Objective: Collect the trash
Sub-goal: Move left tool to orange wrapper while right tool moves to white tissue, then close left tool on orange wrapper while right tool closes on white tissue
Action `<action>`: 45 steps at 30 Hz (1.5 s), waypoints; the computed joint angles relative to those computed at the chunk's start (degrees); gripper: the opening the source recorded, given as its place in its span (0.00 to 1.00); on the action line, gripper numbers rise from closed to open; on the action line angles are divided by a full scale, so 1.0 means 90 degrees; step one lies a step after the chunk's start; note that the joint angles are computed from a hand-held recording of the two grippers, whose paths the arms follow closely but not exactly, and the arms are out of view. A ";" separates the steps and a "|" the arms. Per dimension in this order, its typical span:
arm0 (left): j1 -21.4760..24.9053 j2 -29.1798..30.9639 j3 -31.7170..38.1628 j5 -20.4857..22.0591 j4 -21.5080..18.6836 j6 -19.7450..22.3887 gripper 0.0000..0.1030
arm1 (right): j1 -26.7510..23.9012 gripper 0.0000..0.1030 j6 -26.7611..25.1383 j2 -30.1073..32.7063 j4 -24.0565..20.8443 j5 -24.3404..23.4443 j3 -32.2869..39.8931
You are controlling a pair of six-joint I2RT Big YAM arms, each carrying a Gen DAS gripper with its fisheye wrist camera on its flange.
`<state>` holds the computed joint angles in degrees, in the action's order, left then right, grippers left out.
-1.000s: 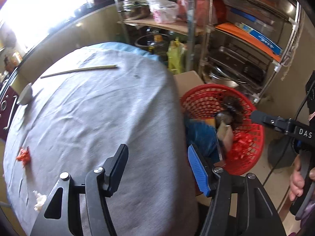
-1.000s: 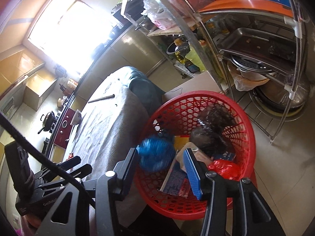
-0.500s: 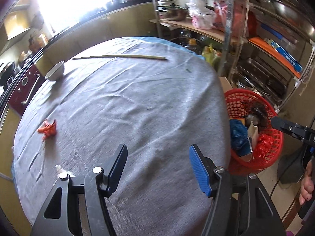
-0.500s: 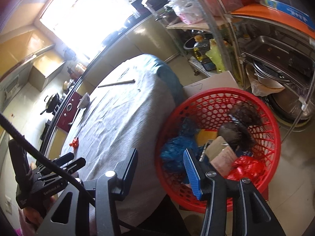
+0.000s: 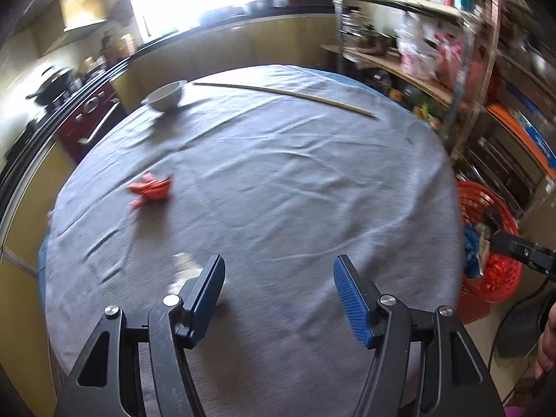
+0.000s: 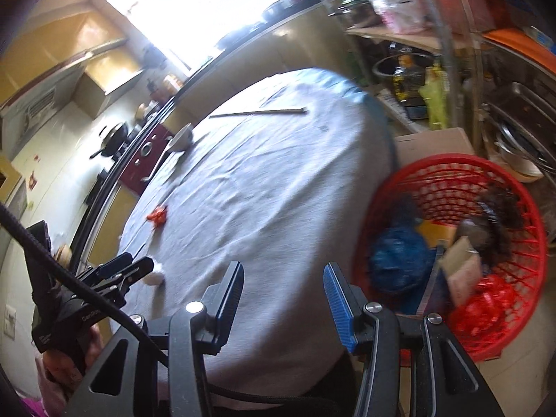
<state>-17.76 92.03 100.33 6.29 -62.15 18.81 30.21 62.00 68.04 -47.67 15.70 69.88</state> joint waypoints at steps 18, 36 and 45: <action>0.2062 0.0889 0.0970 -0.0126 -0.0375 -0.1377 0.66 | 0.0402 0.50 -0.2263 0.3229 -0.0437 -0.1340 0.3722; 0.2309 0.1810 0.2130 0.0191 -0.0990 -0.1499 0.66 | 0.0258 0.47 -0.2136 0.5373 -0.1215 -0.2439 0.5937; 0.1777 0.3364 0.4794 0.0529 -0.1920 -0.1339 0.66 | 0.0358 0.45 -0.2602 0.4821 -0.0608 -0.2095 0.5188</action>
<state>-1.77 122.31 143.47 11.05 -79.43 6.76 33.43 38.59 111.43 -53.14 -3.15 116.57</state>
